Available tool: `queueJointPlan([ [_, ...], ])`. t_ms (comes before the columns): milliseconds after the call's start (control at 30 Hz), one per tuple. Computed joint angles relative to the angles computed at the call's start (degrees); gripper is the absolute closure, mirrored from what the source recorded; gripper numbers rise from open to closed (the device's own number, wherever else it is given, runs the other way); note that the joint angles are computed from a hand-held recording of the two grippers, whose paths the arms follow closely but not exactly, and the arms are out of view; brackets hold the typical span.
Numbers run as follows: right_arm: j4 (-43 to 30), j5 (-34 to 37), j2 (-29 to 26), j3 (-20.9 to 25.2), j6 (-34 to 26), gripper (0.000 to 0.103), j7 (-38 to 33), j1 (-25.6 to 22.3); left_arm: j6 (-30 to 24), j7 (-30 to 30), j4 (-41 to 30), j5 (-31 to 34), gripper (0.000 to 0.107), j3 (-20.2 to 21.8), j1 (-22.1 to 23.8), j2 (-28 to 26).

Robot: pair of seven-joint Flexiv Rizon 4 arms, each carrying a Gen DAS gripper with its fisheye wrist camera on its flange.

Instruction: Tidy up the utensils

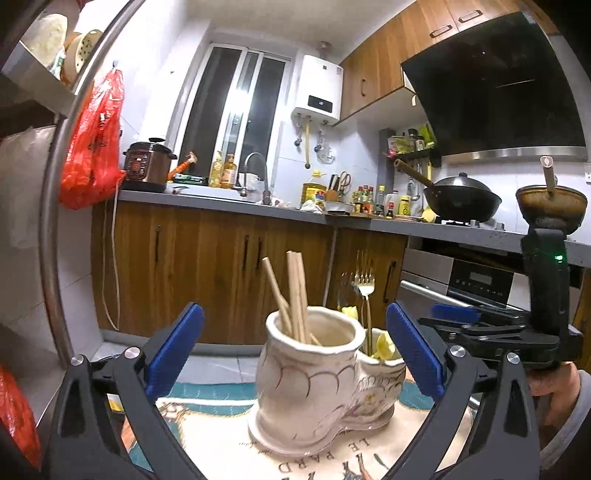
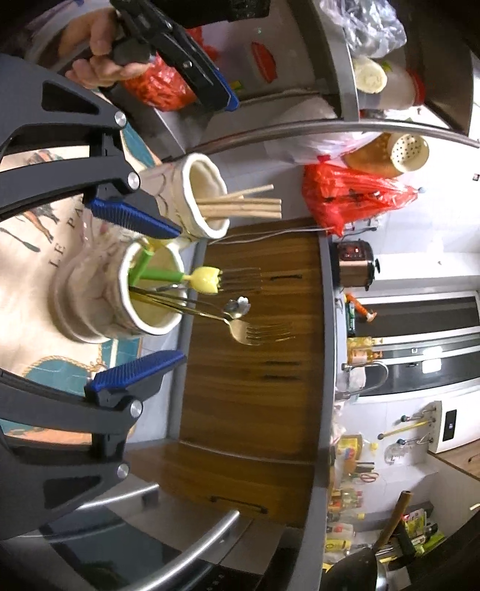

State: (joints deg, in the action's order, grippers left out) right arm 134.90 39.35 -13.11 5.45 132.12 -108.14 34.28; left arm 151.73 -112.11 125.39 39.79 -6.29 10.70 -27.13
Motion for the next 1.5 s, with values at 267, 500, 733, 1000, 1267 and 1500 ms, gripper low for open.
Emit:
queueJointPlan([
  [267, 4.7, -2.3, -5.2, 3.1, 11.5, 0.022, 7.5, -0.4, 2.8, 3.8, 5.8, -6.1, 0.009, 1.7, -1.7, -0.7],
  [500, 4.9, 3.5, -8.9, 2.0, 15.5, 0.018, 5.2, 4.5, 5.3, 6.4, 9.9, -9.3, 0.009, 1.9, -1.9, -1.5],
  [733, 4.7, 6.5, -10.7, 2.4, 18.8, 0.012, 4.6, 6.3, 7.1, 11.4, 13.0, -14.1, 0.009, 2.5, -4.5, -2.0],
  [1000, 4.9, 7.2, -12.4, 3.3, 22.1, 0.01, 5.6, 6.5, 8.0, 15.7, 15.5, -19.0, 0.009, 2.5, -6.8, -1.6],
  [1267, 4.9, 7.6, -12.6, 3.3, 22.6, 0.009, 5.8, 6.6, 7.5, 16.7, 15.8, -19.1, 0.009, 2.1, -6.9, -1.4],
  [1500, 5.5, 6.3, -12.3, 3.3, 22.3, 0.009, 5.8, 6.5, 7.0, 16.7, 15.5, -18.4, 0.009, 1.8, -6.5, -1.4],
])
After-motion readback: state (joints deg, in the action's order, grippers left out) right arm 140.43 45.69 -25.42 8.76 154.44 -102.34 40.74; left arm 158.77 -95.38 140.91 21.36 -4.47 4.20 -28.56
